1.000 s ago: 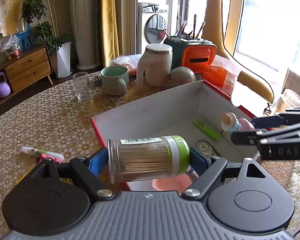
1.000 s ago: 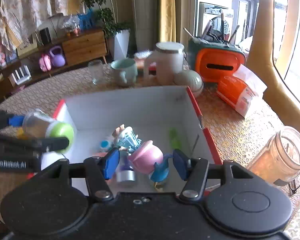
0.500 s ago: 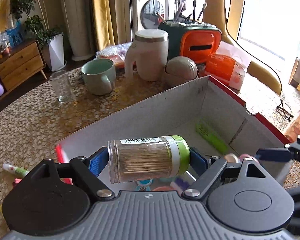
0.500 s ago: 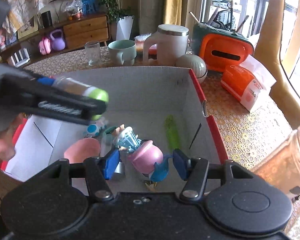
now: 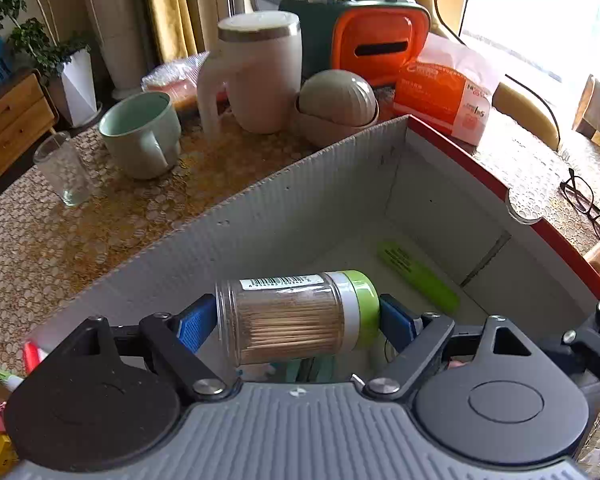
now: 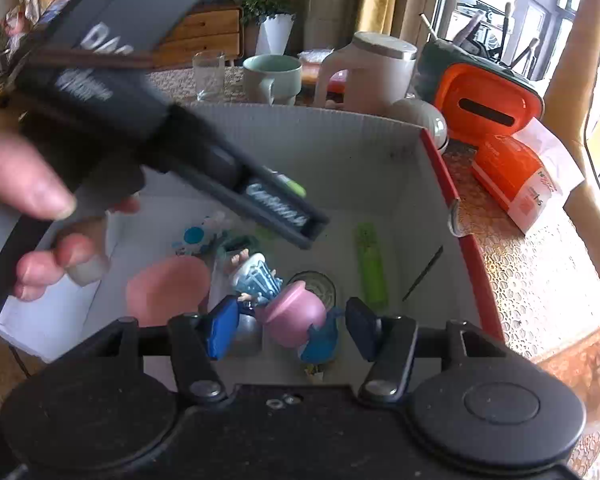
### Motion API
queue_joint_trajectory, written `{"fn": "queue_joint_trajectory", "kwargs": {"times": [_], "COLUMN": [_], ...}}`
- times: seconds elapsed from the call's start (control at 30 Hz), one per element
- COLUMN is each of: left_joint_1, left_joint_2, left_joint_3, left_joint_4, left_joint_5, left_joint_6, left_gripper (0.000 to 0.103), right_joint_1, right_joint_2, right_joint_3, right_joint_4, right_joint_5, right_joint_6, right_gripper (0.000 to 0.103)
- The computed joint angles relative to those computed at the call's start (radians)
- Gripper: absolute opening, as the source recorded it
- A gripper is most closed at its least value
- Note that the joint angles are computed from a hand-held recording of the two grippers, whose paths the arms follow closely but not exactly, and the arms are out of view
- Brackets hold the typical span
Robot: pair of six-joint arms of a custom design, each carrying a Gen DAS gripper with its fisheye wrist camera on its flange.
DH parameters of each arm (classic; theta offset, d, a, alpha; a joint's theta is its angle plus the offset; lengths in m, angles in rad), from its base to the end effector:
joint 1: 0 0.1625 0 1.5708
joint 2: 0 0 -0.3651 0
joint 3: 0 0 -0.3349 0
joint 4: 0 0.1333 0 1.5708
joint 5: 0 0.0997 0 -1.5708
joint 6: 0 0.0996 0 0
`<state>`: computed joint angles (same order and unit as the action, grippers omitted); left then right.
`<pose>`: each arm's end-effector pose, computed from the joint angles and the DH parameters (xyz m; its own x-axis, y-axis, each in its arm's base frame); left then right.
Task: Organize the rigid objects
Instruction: 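Carry the toothpick jar and pink figure toy over the box and lower them, then open both tools to drop the jar and figure toy into the box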
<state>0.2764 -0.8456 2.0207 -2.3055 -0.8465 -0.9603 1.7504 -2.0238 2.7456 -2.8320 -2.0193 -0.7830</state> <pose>-0.3589 -0.3090 0.0167 -0.6744 0.2550 -0.6929 0.5541 0.7951 -0.2467 0.1285 -0.2035 0.2437 -0.5485 -0.5543 0.6260 -0.7621 0.6394 -0.1016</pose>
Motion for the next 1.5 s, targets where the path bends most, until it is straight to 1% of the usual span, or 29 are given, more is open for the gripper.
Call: {"fn": "queue_joint_trajectory", "kwargs": {"times": [0.1,0.33,0.57,0.73,0.77,0.87,1.03,1.1,1.13,1.17,1.23,1.37,1.5], "left_joint_1": [0.014,0.032,0.044,0.042,0.04,0.028,-0.001,-0.017,-0.027,-0.036,-0.059,-0.104,-0.156], "left_joint_2": [0.013,0.041,0.049,0.056,0.054,0.036,-0.016,-0.039,-0.052,-0.064,-0.091,-0.149,-0.209], "left_joint_3": [-0.011,-0.033,-0.035,-0.039,-0.037,-0.017,0.022,0.036,0.044,0.051,0.061,0.085,0.098], "left_joint_4": [-0.005,0.034,0.02,0.025,0.022,-0.002,-0.034,-0.031,-0.029,-0.026,-0.003,0.039,0.123], "left_joint_5": [-0.008,-0.024,-0.024,-0.016,-0.013,-0.009,-0.005,-0.003,-0.002,0.001,0.008,0.018,0.035], "left_joint_6": [0.001,-0.007,0.003,0.008,0.006,-0.001,-0.011,-0.027,-0.033,-0.037,-0.052,-0.1,-0.165], "left_gripper": [0.087,0.086,0.086,0.086,0.086,0.086,0.086,0.086,0.086,0.086,0.086,0.086,0.086], "right_joint_1": [-0.005,-0.012,-0.012,-0.009,-0.009,-0.002,0.031,0.052,0.078,0.078,0.108,0.167,0.234], "right_joint_2": [0.021,0.036,0.052,0.067,0.062,0.049,0.023,0.012,-0.011,-0.011,-0.039,-0.076,-0.117], "right_joint_3": [0.005,0.004,0.003,0.006,0.005,0.004,-0.003,-0.005,-0.01,-0.01,-0.017,-0.031,-0.046], "right_joint_4": [-0.022,-0.019,-0.022,-0.048,-0.044,-0.03,0.003,0.015,0.044,0.044,0.082,0.136,0.197], "right_joint_5": [-0.002,0.001,-0.008,-0.011,-0.008,-0.006,-0.014,-0.021,-0.026,-0.026,-0.032,-0.042,-0.056], "right_joint_6": [-0.009,-0.01,0.006,0.017,0.021,0.03,0.064,0.081,0.105,0.105,0.134,0.184,0.242], "right_gripper": [0.058,0.058,0.058,0.062,0.064,0.064,0.068,0.069,0.069,0.069,0.07,0.078,0.081]}}
